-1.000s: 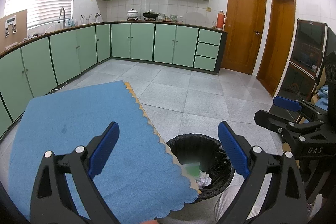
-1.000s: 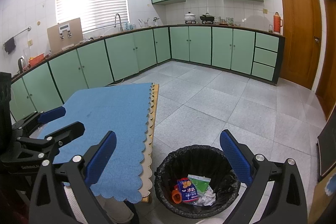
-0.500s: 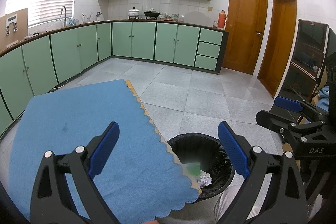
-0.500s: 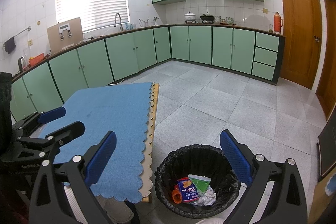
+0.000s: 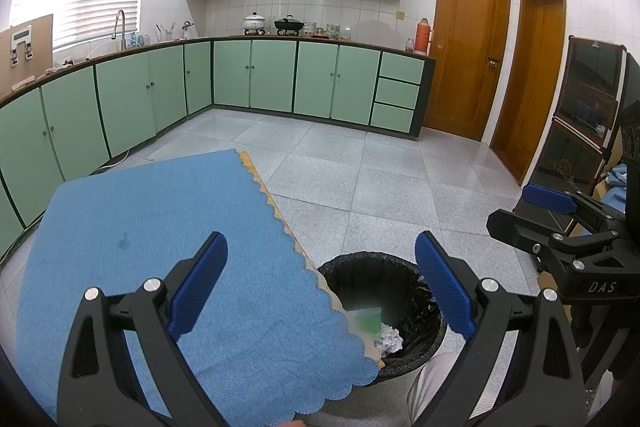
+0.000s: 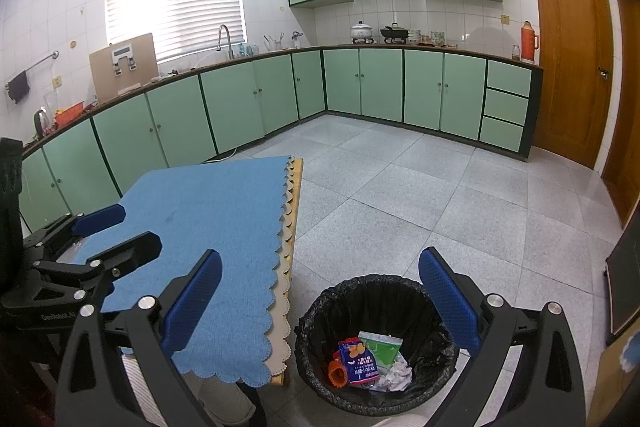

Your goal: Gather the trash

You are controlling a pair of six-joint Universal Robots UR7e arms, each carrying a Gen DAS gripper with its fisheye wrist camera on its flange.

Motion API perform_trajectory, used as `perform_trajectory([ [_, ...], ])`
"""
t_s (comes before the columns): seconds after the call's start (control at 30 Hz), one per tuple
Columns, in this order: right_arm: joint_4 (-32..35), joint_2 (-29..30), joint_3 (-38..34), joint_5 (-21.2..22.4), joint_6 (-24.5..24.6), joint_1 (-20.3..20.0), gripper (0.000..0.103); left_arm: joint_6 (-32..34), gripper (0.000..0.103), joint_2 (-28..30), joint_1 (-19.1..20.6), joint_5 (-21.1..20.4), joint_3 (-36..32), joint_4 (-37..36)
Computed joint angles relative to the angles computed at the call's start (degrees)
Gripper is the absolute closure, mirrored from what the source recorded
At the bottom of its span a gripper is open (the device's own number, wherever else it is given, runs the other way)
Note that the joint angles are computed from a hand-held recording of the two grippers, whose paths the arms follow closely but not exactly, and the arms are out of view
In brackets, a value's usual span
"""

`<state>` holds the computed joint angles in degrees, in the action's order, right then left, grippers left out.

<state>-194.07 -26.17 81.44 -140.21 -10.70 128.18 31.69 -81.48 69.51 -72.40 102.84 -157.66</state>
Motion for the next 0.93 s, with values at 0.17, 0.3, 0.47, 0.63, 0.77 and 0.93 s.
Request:
perform_trajectory([
  [0.17, 0.1, 0.0, 0.1, 0.0, 0.1, 0.0, 0.006, -0.7, 0.011, 0.2, -0.2, 0.3, 0.1, 0.0],
  [0.3, 0.0, -0.1, 0.4, 0.2, 0.4, -0.3, 0.006, -1.2, 0.011, 0.3, -0.2, 0.4, 0.2, 0.0],
  [0.47, -0.1, -0.1, 0.6, 0.3, 0.7, -0.6, 0.006, -1.4, 0.011, 0.4, -0.3, 0.3, 0.3, -0.1],
  [0.63, -0.2, -0.2, 0.7, 0.3, 0.7, -0.6, 0.006, -1.3, 0.011, 0.5, -0.5, 0.6, 0.3, -0.1],
  [0.77, -0.4, -0.1, 0.7, 0.2, 0.7, -0.6, 0.006, -1.4, 0.011, 0.6, -0.7, 1.0, 0.5, -0.3],
  [0.93, -0.5, 0.0, 0.7, 0.1, 0.7, -0.7, 0.006, -1.5, 0.011, 0.5, -1.2, 1.5, 0.8, -0.6],
])
